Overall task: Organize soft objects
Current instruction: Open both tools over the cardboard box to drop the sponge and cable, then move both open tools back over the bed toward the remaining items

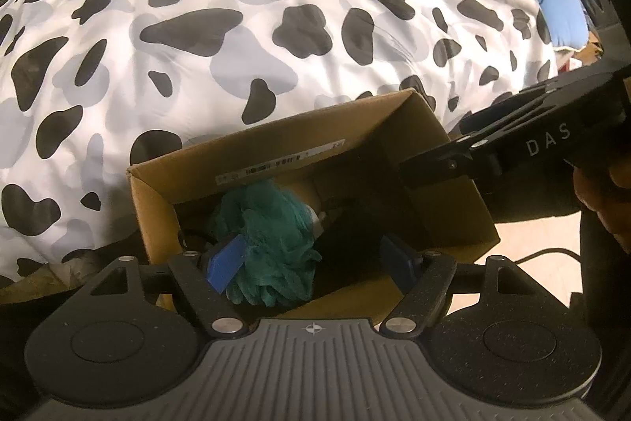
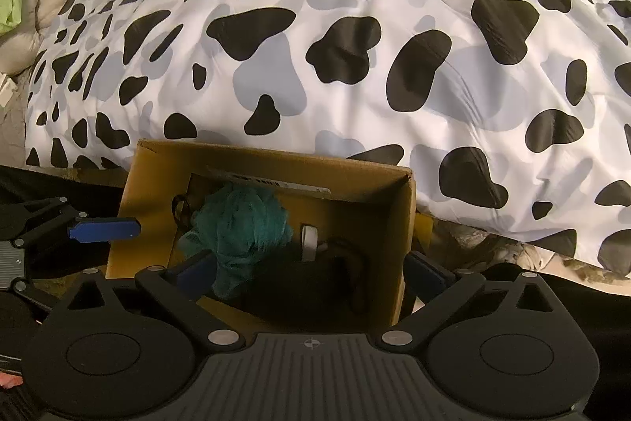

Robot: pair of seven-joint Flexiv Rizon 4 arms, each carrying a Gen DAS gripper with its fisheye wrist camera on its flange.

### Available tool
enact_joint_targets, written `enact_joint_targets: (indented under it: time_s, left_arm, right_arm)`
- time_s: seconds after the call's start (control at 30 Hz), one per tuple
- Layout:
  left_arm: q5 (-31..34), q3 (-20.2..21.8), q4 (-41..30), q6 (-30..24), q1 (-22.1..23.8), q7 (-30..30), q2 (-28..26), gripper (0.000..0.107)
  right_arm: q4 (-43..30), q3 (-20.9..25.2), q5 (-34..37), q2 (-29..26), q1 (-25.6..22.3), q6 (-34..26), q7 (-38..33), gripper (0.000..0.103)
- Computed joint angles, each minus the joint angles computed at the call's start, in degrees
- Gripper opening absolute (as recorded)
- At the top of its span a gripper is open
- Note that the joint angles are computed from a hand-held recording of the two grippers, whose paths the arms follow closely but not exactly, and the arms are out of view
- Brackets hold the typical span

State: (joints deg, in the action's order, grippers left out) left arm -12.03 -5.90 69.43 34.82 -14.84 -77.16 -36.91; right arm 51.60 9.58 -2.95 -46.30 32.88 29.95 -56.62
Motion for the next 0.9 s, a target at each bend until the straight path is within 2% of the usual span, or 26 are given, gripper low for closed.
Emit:
enact_joint_targets:
  time_s: [0.9]
  left_arm:
    - [1.04, 0.96, -1.47, -0.79, 0.01, -5.23, -0.72, 0.075]
  right_arm:
    - [-0.63, -0.67, -1.3, -0.48, 0.46, -1.35, 1.0, 0.103]
